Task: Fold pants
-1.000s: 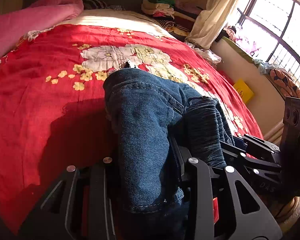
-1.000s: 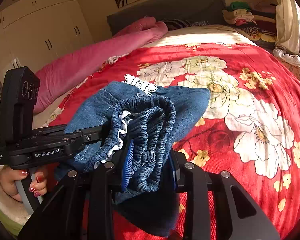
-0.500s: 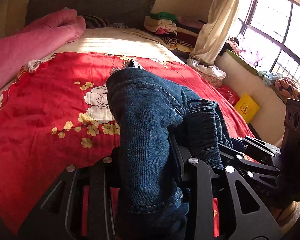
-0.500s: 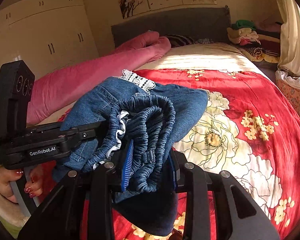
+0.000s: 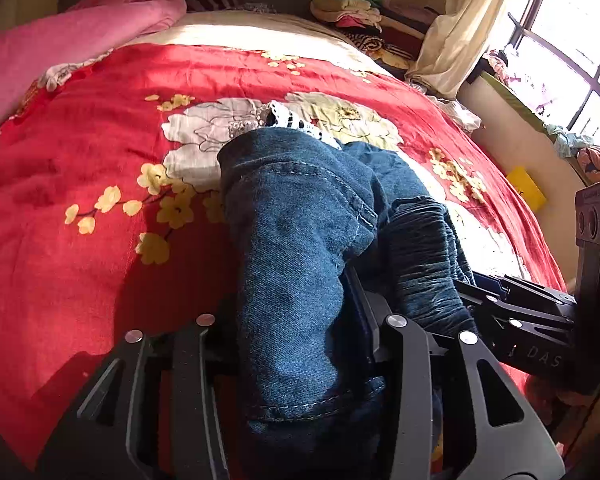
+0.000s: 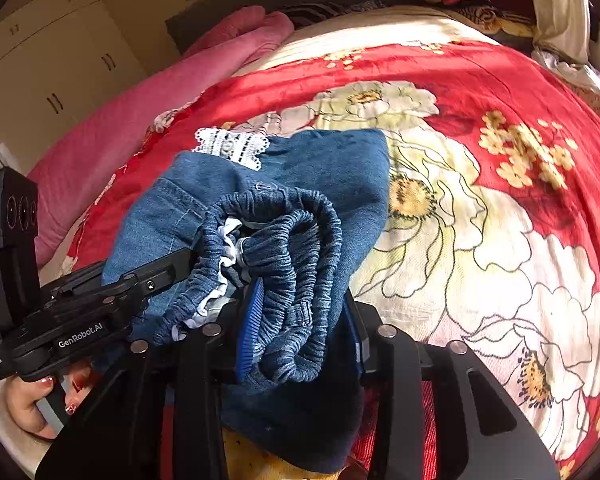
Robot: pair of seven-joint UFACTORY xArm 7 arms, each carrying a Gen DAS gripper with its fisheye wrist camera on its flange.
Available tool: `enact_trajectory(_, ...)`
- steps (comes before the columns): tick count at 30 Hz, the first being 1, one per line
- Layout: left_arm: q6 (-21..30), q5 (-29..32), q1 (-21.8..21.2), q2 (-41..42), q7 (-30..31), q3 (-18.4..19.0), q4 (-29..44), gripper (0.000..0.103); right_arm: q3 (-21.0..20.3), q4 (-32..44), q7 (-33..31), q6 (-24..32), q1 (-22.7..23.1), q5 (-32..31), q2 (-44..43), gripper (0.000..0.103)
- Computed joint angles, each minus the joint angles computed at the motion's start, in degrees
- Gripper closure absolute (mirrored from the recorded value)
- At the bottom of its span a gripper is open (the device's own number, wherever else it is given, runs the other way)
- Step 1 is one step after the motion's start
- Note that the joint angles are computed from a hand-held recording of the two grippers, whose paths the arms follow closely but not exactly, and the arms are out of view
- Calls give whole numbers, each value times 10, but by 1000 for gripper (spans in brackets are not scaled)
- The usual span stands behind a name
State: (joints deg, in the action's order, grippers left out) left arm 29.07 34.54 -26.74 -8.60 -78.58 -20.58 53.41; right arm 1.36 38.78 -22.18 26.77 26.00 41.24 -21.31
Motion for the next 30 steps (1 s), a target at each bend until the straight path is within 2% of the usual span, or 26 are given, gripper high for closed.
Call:
enact_trajectory(1, -5, -8, 0, -2, 1, 3, -7, 61, -7, -1, 0, 4, 2, 13, 1, 51)
enact_trajectory(2, -10, -16, 0, -3, 4, 6, -12, 56, -18, -2, -9, 9, 8, 36, 3, 51)
enact_trajectory(4, -22, -20, 3, -7, 0, 7, -23, 52, -20, -11, -16, 13, 7, 57, -6, 49)
enact_trajectory(8, -13, -14, 8, -10, 0, -1, -23, 50, -2, -16, 0, 4, -5, 34, -13, 47)
enact_trajectory(14, -9, -14, 10, -22, -6, -5, -29, 46, -11, -22, -1, 5, -2, 34, -24, 43)
enact_trajectory(19, -2, -16, 13, -37, -5, -12, -32, 46, -16, -28, 5, -4, -1, 28, -37, 34)
enact_trajectory(30, 35, -22, 23, -71, -1, -33, -24, 42, -20, -48, 23, -21, 3, 4, -75, 32)
